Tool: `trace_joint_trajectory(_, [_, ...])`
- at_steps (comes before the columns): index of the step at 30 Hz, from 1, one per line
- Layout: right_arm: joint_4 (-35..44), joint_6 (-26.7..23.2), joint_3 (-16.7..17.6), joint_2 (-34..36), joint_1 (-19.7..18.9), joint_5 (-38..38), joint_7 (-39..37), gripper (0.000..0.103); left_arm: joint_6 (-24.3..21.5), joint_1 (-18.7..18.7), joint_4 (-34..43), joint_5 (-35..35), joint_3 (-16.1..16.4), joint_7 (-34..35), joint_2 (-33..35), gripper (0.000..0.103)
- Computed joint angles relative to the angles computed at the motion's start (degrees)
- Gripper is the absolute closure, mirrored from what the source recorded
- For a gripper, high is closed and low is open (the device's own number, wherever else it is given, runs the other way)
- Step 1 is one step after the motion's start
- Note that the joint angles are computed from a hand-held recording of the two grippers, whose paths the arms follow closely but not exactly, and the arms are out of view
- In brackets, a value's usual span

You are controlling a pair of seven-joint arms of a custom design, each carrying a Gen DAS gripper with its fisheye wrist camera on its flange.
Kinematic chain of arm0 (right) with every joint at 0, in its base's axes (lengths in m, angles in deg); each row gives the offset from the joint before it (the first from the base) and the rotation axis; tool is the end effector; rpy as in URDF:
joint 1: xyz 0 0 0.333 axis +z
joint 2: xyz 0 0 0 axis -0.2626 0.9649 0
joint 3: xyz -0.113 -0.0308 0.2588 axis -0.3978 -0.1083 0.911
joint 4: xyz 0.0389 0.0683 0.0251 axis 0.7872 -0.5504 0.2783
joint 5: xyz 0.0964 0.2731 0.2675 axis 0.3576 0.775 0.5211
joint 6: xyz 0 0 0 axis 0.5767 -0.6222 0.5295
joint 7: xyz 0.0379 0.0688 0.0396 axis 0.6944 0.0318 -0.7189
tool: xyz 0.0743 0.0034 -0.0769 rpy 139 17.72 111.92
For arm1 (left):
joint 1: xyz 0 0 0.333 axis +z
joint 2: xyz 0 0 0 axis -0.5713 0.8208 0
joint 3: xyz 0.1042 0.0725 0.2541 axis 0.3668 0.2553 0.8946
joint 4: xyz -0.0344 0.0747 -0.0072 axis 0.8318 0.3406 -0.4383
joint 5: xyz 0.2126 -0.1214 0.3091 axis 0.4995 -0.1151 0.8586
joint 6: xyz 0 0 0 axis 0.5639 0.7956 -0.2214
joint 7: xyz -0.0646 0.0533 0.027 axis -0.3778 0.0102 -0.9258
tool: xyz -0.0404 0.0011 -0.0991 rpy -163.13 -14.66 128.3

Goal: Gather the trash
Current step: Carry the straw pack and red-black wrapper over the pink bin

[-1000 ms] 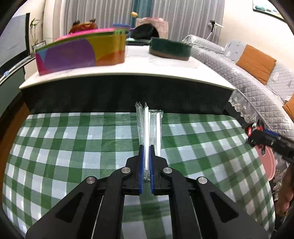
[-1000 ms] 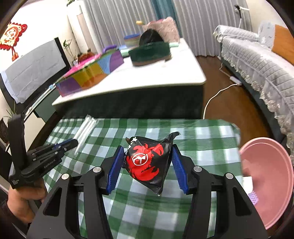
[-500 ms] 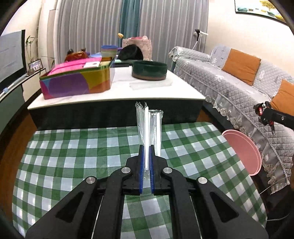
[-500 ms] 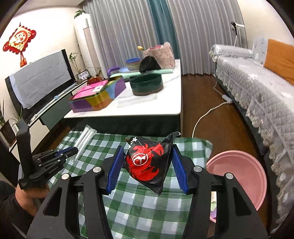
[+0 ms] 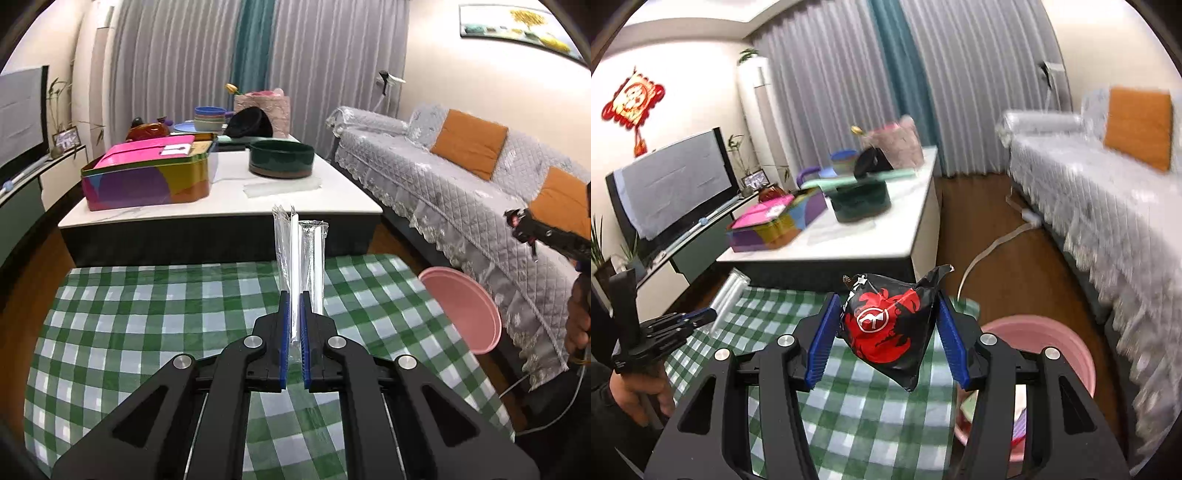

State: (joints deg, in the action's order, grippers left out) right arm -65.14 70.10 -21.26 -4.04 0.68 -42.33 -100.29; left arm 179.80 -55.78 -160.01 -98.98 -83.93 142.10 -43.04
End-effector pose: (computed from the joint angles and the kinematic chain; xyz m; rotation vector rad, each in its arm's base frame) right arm 0.3460 0.3098 0.4944 -1.2980 1.7244 -0.7289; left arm 0.4664 -0.1620 0.4658 -1.2409 2.1620 -1.1925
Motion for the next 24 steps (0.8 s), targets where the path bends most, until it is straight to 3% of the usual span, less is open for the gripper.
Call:
trace_joint_trajectory(3, [-1.68, 1.32, -0.09, -0.62, -0.61, -1.03, 1.9, 0.05, 0.55, 0.45, -0.3, 2.05, -0.79, -2.14, 0.67, 0.098])
trace_joint_trajectory(7, [-2.36, -0.77, 0.23, -1.62, -0.32, -1.35, 0.12, 0.05, 1.09, -0.17, 0.65, 2.37, -1.13, -3.34, 2.06, 0.098])
trace_joint_trajectory(24, [-6.04, -1.09, 0.07, -5.74, -1.66, 0.62, 1.49, 0.05, 1.36, -1.64, 4.38, 1.59, -4.01, -1.49, 6.51, 0.098])
